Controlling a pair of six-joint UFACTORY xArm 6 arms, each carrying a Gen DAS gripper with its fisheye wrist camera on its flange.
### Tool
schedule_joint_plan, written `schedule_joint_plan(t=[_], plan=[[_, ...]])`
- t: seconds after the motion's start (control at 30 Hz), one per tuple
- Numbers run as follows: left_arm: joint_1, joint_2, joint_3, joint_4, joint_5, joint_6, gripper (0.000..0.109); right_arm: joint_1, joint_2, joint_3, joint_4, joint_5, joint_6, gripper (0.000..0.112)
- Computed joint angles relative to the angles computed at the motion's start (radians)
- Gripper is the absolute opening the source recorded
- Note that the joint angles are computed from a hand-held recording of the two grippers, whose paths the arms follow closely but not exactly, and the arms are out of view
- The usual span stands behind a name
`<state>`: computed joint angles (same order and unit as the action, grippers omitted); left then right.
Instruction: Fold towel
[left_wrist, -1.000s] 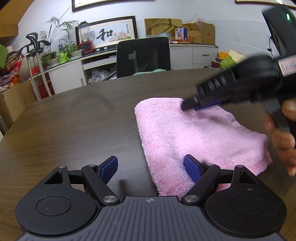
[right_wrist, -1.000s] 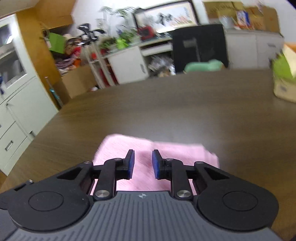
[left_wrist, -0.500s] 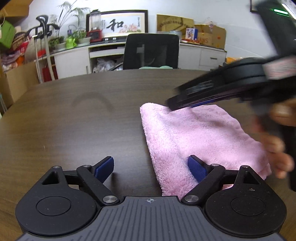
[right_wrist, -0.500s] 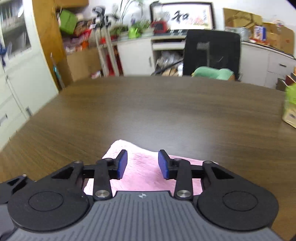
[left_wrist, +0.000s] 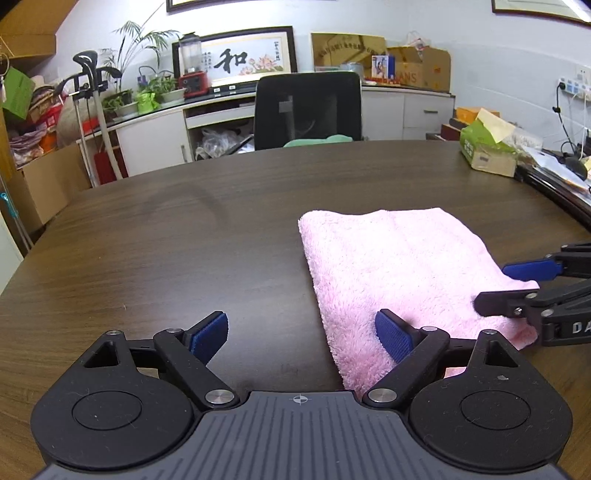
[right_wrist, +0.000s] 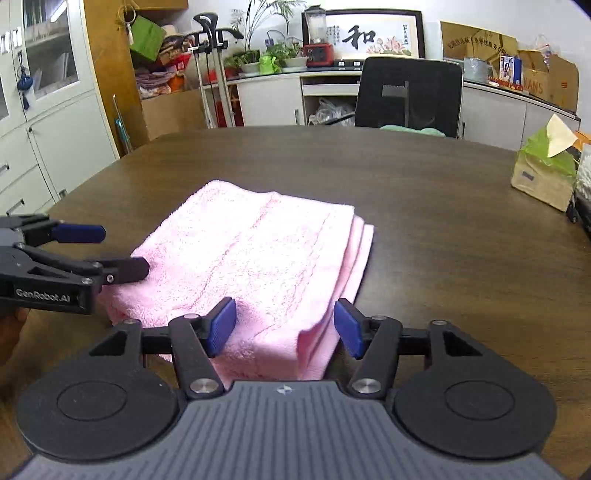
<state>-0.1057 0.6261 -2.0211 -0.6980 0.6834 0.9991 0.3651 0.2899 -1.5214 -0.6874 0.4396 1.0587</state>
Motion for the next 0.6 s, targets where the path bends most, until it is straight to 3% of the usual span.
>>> schedule_joint_plan(t=[0.1,0.2,0.3,0.4,0.47,0.53,0.6], plan=[[0.012,-0.004,-0.01,-0.056,-0.002,-0.009,0.088,-0.008,-0.067,0.067,-0.151,-0.034,0.168,0.07],[0.021,-0.005,-0.016,-0.085,-0.005,-0.036,0.088,-0.004,-0.11,0.1,-0.297,0.012,0.313,0.073],[0.028,-0.006,-0.014,-0.073,0.004,-0.122,0.089,-0.011,-0.123,0.125,-0.287,-0.021,0.33,0.073],[0.019,-0.06,0.087,-0.088,-0.085,-0.155,0.097,0.032,-0.102,0.087,-0.315,0.127,0.364,0.074],[0.008,-0.097,0.157,-0.12,-0.159,-0.107,0.1,0.079,-0.078,0.047,-0.34,0.279,0.363,0.082],[-0.007,-0.129,0.229,-0.15,-0.256,-0.066,0.103,0.092,-0.079,0.055,-0.338,0.319,0.355,0.085],[-0.003,-0.138,0.249,-0.145,-0.27,-0.078,0.103,0.088,-0.097,0.083,-0.324,0.308,0.365,0.086]])
